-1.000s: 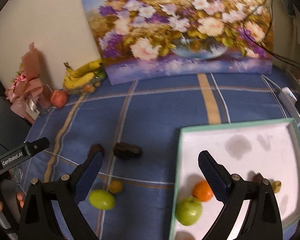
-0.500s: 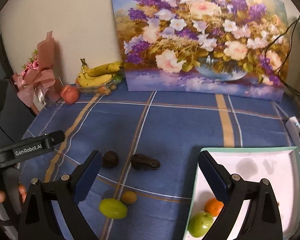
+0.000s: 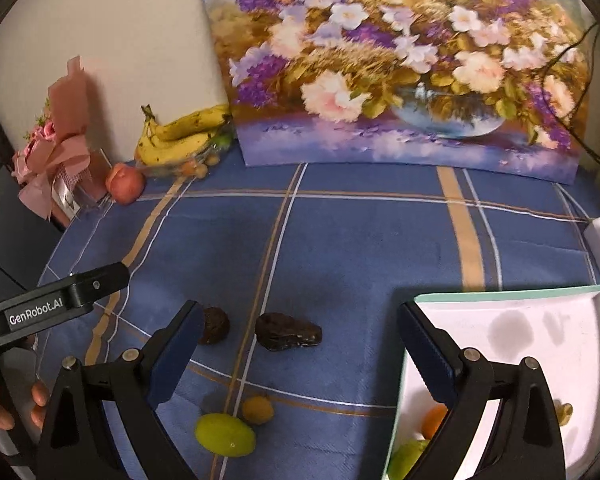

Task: Organize fruits
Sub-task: 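Grasp a brown date with the right tool while the left tool grasps another date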

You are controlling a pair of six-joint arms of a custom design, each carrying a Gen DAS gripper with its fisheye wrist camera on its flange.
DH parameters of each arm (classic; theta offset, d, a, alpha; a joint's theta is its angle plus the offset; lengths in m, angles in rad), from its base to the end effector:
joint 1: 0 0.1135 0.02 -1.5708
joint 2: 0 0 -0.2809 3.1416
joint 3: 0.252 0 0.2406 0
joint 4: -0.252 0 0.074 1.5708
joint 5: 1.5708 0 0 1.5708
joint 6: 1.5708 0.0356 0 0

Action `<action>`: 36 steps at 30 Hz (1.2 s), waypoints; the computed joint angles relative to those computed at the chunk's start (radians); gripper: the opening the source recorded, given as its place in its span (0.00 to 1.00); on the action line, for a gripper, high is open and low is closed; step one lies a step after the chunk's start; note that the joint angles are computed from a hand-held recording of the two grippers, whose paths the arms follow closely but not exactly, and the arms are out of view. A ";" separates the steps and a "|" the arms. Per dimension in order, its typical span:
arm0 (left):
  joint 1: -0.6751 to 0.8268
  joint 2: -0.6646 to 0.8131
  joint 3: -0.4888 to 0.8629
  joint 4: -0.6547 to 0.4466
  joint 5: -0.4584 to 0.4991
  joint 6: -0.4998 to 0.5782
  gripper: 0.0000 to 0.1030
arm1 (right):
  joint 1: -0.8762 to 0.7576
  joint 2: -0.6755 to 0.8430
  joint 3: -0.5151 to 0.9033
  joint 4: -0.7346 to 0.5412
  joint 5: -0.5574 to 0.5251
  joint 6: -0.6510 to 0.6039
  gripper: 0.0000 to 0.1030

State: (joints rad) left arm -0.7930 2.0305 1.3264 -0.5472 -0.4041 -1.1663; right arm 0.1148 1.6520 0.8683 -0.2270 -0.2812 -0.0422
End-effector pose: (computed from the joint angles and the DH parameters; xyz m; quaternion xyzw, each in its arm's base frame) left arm 0.2869 -0.2713 0.1588 -0.2108 0.9445 -0.0190 0.2513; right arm 0.3045 0.0451 0.1798 -0.1132 0.9456 0.1445 0.2686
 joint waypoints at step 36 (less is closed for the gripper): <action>0.029 0.199 0.072 0.161 0.239 0.007 0.85 | 0.030 0.261 0.036 0.067 0.065 -0.021 0.56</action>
